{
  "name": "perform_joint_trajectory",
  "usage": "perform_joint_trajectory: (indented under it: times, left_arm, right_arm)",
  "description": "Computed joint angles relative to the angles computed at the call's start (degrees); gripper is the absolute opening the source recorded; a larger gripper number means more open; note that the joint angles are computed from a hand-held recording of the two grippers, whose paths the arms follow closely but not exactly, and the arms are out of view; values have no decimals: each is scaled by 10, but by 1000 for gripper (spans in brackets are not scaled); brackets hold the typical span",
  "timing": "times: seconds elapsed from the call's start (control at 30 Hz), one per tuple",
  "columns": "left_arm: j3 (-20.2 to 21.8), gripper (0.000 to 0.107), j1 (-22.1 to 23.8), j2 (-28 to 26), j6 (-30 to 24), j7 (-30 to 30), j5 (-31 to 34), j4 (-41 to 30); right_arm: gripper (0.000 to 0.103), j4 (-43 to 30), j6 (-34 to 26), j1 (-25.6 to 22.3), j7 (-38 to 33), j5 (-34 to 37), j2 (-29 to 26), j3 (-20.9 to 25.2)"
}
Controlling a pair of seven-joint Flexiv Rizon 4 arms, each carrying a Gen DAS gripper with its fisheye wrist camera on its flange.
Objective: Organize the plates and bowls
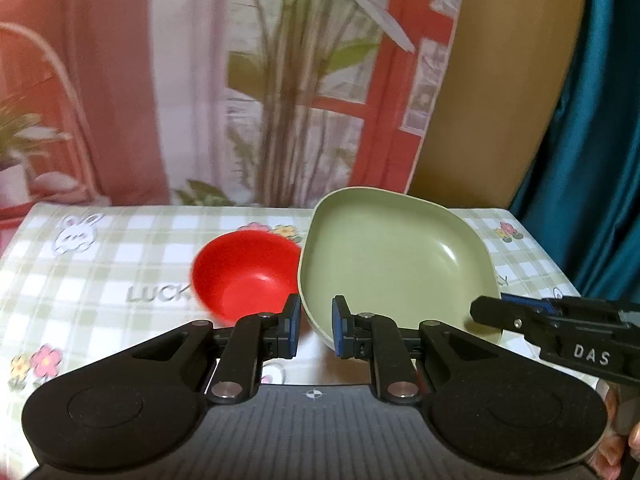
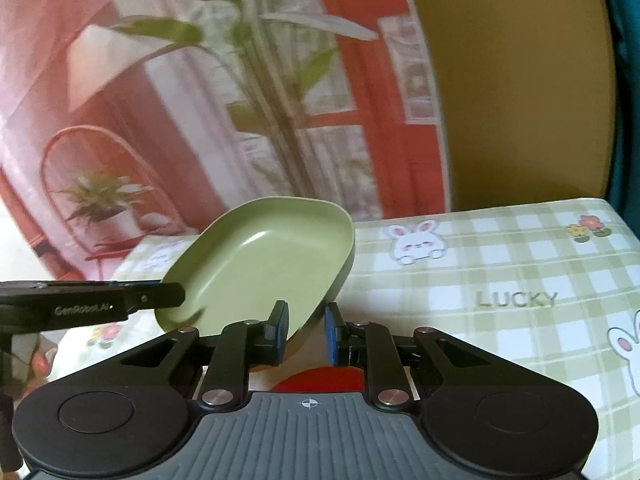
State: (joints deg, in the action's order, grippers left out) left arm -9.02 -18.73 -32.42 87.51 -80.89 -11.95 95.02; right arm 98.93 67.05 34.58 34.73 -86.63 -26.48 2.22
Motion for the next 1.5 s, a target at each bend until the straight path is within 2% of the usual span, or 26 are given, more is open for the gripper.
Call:
perform_joint_trajectory:
  times: [0.07,0.2,0.47,0.73,0.87,1.2,1.23,1.3,1.33,1.37,1.4,1.43,1.5]
  left_arm:
    - [-26,17,24,14,33,3,-9,32]
    - [-54,17,57,39,66,3,-16,82]
    - [-104,17,118,81,95,8,-14,160]
    - [-190,17,209,100,125,7,7,226]
    - [-219,17,242,100,132,-6,30,246]
    - [-198,17,232,87,124,-15,51,252]
    - [-198,17,232,85,122,-14,52,251]
    - [-224,17,252,79,118,-7,55,251]
    - [-224,17,251,75,120,-4,58,250]
    - [-206,17,234,76,119,-2,59,246]
    - [-170,17,202,77,115,-3,58,240]
    - [-152,17,185,76,111,-4,54,235]
    - [-169,17,199,69,110,-3,45,237]
  right_arm:
    - [18,-6,3,6,-3,-1,-2,3]
    - [18,-18,0,23,-25,15,-8,8]
    - [18,-26,3,52,-42,33,-13,9]
    - [18,-16,6,77,-81,87,-16,15]
    - [18,-8,6,88,-90,115,-15,16]
    - [18,-2,30,109,-137,187,-28,15]
    - [10,-2,42,110,-140,187,-30,12]
    - [8,-5,64,115,-140,182,-34,2]
    - [8,-9,49,117,-164,203,-36,9]
    - [8,-13,36,119,-186,222,-37,14]
    - [8,-12,38,122,-190,229,-38,11]
    - [8,-9,50,125,-180,228,-38,4]
    - [8,-4,50,131,-172,229,-34,-5]
